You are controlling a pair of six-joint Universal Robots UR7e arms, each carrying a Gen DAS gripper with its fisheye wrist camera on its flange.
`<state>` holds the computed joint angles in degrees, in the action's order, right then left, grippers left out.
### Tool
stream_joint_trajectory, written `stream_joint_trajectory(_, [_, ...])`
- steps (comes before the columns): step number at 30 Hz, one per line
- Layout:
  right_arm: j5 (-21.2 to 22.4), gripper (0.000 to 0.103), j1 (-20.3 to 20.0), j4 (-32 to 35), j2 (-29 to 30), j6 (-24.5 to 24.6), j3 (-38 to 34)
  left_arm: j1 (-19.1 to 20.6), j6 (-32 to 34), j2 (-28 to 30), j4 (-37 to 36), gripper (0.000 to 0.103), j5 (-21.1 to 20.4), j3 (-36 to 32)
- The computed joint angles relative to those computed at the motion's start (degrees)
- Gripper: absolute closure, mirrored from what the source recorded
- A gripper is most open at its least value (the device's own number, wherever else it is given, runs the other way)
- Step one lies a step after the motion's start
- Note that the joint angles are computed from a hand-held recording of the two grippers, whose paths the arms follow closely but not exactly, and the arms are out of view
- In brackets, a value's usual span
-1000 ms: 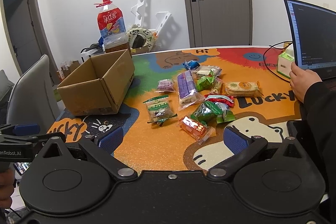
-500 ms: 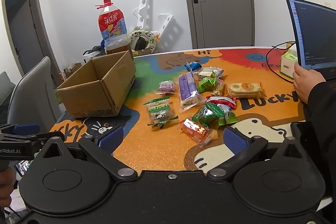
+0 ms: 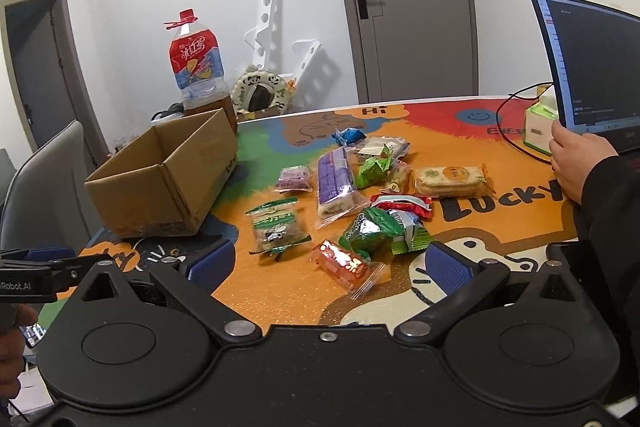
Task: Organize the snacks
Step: 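Grasp the green cow-print biscuit pack with the left gripper while the right grasps the green chip bag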
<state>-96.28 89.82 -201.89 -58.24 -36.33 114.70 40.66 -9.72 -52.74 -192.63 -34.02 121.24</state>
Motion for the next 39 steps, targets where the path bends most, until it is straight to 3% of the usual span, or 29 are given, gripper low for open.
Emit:
stream_joint_trajectory(11, [1.02, 0.000, -1.64, 3.22, 1.07, -0.02, -2.59, 2.39, 0.52, 3.69, -2.42, 0.001, -3.66, -4.17])
stream_joint_trajectory(16, [0.67, 0.000, -2.14, 4.00, 1.73, 0.80, -3.92, 4.45, -4.64, 3.24, 3.39, 0.001, -8.21, -6.37])
stream_joint_trajectory(20, [1.24, 0.001, -2.82, 5.32, 2.30, 2.34, -5.14, 5.37, -3.89, 4.92, 2.87, 0.001, -8.38, -8.17])
stream_joint_trajectory(22, [0.96, 0.005, -2.85, 5.64, 2.86, 2.29, -5.88, 5.99, -3.73, 5.58, 3.07, 0.001, -9.40, -9.22])
stream_joint_trajectory(24, [0.88, 0.015, -2.82, 6.48, 3.34, 2.21, -6.75, 6.26, -2.80, 6.60, 1.93, 0.002, -9.36, -10.19])
stream_joint_trajectory(33, [0.23, 0.035, -2.89, 11.08, 5.79, 3.56, -11.90, 7.50, 0.14, 10.66, 2.27, 0.007, -10.04, -15.96])
stream_joint_trajectory(39, [0.37, 0.035, -3.33, 15.45, 6.96, 4.39, -15.10, 8.05, 2.24, 13.52, 2.93, 0.009, -10.48, -19.59])
